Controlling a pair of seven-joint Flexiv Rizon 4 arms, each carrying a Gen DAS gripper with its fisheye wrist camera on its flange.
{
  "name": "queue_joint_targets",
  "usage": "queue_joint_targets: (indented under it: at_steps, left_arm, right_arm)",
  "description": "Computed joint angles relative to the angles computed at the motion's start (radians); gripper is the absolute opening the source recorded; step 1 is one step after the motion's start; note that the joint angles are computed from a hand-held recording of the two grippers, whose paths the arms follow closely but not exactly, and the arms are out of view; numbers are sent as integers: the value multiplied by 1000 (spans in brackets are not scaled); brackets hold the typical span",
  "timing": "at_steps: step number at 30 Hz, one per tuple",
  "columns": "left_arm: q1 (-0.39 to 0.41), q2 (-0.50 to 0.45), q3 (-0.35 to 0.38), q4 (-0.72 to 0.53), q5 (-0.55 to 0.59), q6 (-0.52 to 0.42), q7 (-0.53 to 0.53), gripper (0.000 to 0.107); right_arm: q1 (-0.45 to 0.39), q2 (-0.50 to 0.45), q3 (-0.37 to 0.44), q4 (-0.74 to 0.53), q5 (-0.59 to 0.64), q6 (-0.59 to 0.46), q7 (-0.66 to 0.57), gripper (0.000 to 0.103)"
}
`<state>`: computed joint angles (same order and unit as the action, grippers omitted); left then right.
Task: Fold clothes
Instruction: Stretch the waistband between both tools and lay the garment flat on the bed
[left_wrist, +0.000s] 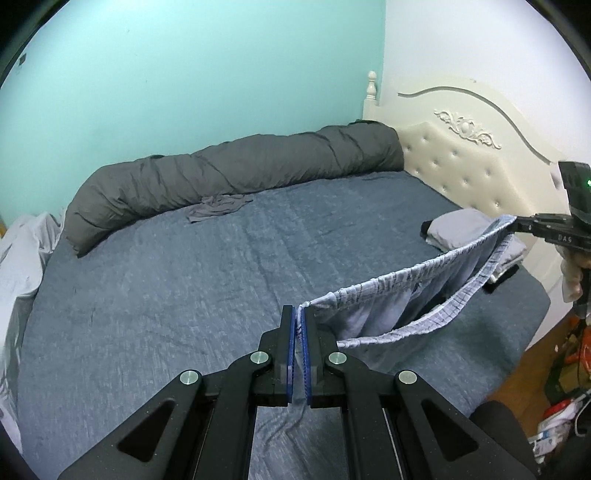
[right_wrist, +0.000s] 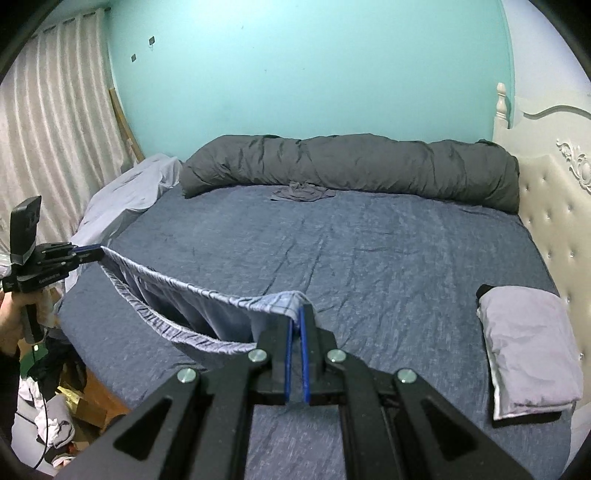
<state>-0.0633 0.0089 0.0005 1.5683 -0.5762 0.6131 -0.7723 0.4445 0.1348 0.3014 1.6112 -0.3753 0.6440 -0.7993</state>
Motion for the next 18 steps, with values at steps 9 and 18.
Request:
queue_joint_targets:
  at_steps: [9, 18]
  left_arm:
    - [-6, 60, 21, 75, 39, -63, -2, 3]
    - [-4, -53, -7, 85, 89, -49, -66, 3]
  right_arm:
    - [16, 0, 7, 14, 60, -58, -6, 3]
    - [3, -100, -39, 55, 159, -12, -31, 3]
